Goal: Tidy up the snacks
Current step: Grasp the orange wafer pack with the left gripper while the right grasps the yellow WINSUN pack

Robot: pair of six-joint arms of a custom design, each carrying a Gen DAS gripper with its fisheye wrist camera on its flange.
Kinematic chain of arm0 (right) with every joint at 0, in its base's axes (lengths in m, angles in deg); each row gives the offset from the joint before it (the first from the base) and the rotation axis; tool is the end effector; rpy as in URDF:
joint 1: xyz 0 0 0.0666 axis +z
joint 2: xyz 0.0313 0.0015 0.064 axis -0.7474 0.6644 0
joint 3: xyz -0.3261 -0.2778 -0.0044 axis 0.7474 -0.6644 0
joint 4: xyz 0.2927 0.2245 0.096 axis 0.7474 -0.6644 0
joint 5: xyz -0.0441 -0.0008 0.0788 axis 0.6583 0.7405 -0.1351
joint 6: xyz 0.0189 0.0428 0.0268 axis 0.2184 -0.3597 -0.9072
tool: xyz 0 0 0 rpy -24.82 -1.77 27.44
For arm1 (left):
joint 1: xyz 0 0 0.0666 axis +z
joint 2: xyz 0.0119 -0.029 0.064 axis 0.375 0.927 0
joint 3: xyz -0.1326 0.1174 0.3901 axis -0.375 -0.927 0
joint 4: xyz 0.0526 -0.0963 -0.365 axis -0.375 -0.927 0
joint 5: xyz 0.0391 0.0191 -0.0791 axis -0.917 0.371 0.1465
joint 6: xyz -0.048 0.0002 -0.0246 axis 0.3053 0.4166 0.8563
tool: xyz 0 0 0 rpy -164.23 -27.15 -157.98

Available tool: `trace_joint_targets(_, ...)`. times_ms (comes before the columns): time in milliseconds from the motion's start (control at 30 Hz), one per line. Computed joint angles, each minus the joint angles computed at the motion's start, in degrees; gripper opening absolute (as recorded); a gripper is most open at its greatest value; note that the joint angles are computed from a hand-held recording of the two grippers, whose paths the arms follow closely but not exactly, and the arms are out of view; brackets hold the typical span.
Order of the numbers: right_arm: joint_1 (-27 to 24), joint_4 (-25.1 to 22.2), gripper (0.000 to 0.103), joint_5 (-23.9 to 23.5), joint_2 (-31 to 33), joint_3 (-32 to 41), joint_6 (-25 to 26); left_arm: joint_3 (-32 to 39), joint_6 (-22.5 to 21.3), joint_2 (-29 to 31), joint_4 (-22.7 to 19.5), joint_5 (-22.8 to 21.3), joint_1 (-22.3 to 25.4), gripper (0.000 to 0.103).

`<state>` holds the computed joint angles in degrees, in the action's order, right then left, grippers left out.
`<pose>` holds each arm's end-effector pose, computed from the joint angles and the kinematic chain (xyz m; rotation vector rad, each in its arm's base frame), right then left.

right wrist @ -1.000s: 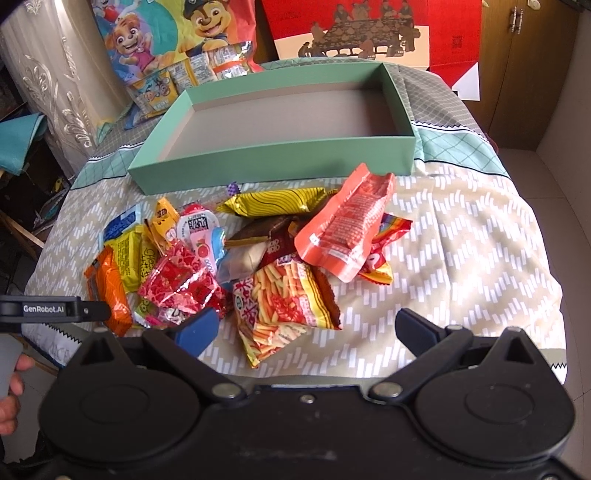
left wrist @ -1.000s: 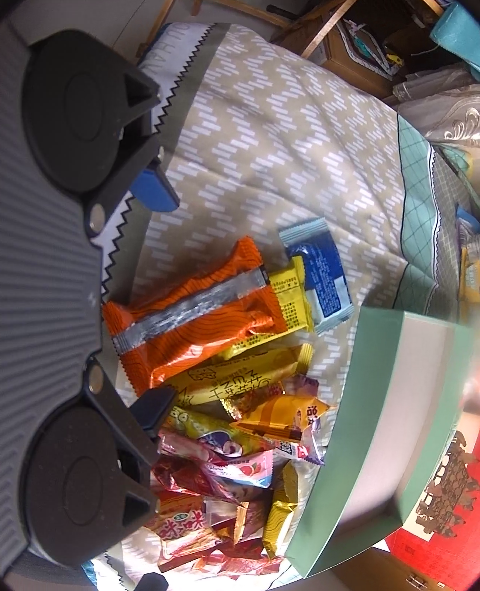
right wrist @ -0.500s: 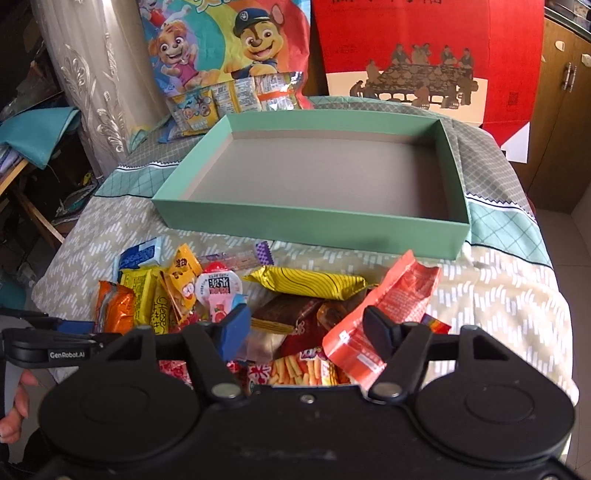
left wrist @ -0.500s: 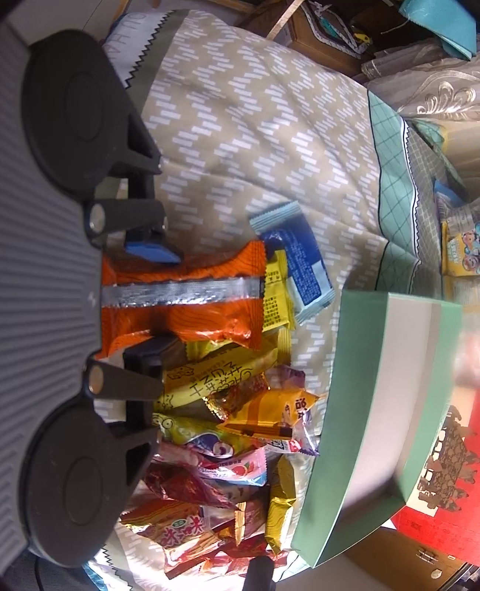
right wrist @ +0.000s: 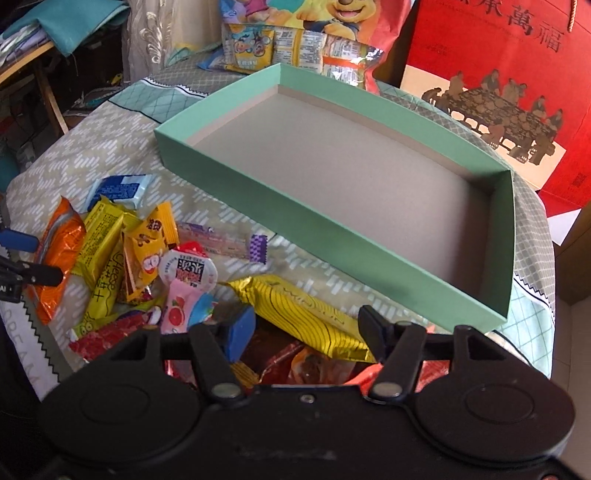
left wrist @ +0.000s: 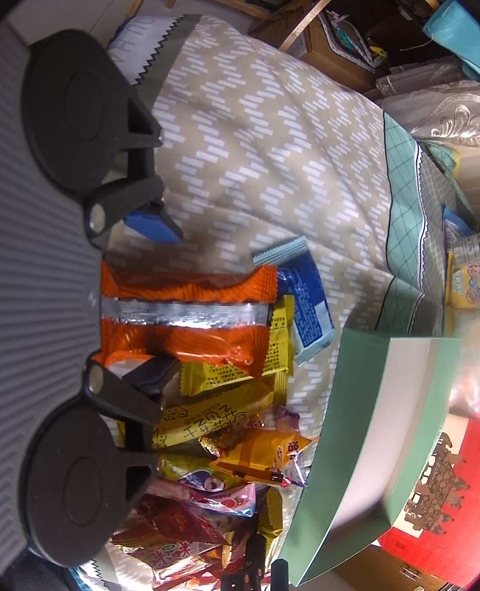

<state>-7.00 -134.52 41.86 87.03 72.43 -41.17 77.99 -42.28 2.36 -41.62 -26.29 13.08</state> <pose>0.3171 0.2639 0.4564 -0.4444 2.5999 -0.0976 0.2890 -0.0483 0.4200 0.1524 2.6961 -0.1536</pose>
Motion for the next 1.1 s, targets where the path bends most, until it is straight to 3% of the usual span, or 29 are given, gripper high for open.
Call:
trace_joint_targets(33,-0.05,-0.03,0.051,-0.47,0.37,-0.12,0.26,-0.03,0.01,0.08,0.04,0.66,0.32,0.065)
trace_joint_targets(100,0.37,-0.83,0.027,-0.43,1.25,0.52,-0.82,-0.14,-0.16,-0.04,0.39,1.7,0.73,0.05)
trace_joint_targets(200,1.01,-1.88,0.015,0.23,2.42,2.17,-3.43,-0.23,-0.49,-0.39,0.99,1.04,0.34,0.049)
trace_joint_targets(367,1.13,-4.31,0.012,-4.07,3.85,5.72,-9.72,-0.29,-1.21,-0.12,1.23,2.26,1.03,0.05)
trace_joint_targets(533,0.61,-0.18,0.012,-13.43,4.55,5.39,-14.47,-0.3,-1.63,0.24,1.3,2.73,1.19,0.051)
trace_joint_targets(667,1.36,-0.05,0.016,-11.92,4.79,5.28,-13.43,-0.17,-1.97,0.48,1.03,3.4,2.04,0.054)
trace_joint_targets(767,0.88,0.49,0.054,-9.14,3.09,5.18,-12.01,0.04,-1.75,1.04,0.72,3.27,2.51,0.058)
trace_joint_targets(800,0.7,0.72,0.076,-7.41,2.64,5.15,-10.76,0.13,-1.75,1.22,0.62,3.31,2.55,0.059)
trace_joint_targets(833,0.53,0.95,0.086,-5.84,2.37,5.08,-9.51,0.18,-1.87,1.42,0.55,3.52,2.62,0.059)
trace_joint_targets(1000,-3.87,0.77,0.086,-9.47,3.15,4.5,-1.87,-0.06,-2.83,1.73,-0.06,3.6,2.46,0.05)
trace_joint_targets(1100,-6.13,1.55,0.086,-12.28,3.19,2.91,1.14,0.91,-4.66,0.42,0.93,4.68,2.4,0.05)
